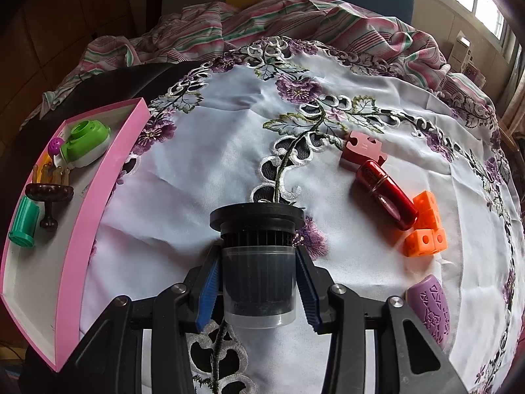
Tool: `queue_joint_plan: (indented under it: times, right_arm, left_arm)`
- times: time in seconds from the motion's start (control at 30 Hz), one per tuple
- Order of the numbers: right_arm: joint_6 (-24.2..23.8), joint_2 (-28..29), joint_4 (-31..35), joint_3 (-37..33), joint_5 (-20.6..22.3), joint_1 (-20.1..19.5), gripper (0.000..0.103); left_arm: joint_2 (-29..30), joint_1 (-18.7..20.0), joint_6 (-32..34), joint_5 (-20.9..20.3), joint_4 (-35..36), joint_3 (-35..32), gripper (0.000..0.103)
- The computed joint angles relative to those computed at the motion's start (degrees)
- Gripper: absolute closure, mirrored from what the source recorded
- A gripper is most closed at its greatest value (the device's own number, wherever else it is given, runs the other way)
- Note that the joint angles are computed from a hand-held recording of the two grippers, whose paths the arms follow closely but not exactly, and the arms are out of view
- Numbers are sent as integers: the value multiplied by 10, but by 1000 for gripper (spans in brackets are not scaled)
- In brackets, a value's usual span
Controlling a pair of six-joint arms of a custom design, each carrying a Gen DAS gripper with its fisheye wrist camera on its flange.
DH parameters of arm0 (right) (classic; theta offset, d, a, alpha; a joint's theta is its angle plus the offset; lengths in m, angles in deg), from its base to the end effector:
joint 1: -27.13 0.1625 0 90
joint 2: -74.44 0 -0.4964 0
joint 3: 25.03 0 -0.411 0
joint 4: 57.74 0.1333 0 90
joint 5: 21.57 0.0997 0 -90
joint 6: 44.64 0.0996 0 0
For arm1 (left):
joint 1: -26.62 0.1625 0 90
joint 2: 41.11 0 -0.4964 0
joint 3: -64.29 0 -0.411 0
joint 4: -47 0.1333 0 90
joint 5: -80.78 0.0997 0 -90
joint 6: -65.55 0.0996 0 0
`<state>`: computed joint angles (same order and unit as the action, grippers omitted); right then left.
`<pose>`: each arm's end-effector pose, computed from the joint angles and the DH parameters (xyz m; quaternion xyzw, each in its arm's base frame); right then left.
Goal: Organize rigid objects
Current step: 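Carry the black cup toward the tray with the right tool, then lower the black cup into the tray beside the pedestal and open the right tool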
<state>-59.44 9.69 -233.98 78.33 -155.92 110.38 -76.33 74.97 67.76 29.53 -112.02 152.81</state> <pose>-0.0135 -0.6557 0.3807 -0.0926 -0.8558 0.3028 0.4091 -0.3643 -0.7040 0.0715 0.3069 0.8838 -0.2323 0.2658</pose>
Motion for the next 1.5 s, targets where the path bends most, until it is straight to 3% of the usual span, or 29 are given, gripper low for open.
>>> queue_joint_plan:
  times: [0.2,0.37,0.57,0.8,0.87,1.17,1.5]
  right_arm:
    - [16,-9,8,0,8,20,60]
    - [19,-6,33,-5,48,57,60]
    - [30,31,118,-48,95,91,60]
    - [111,106,187,-125,28,95,60]
    - [128,117,196,-136,36,87,60]
    - [99,138,130,-145,17,84,59]
    - [93,119,107,-121,26,82,57]
  left_arm:
    - [-5,7,-7,8,-4,0,31]
    - [-12,13,-19,14,-7,3,31]
    - [-20,20,-26,8,-11,9,31]
    - [-26,25,-31,-1,-13,13,31]
    - [-27,27,-31,-1,-14,14,31]
    - [-29,27,-38,5,-19,19,31]
    - [-32,25,-29,14,-35,25,31]
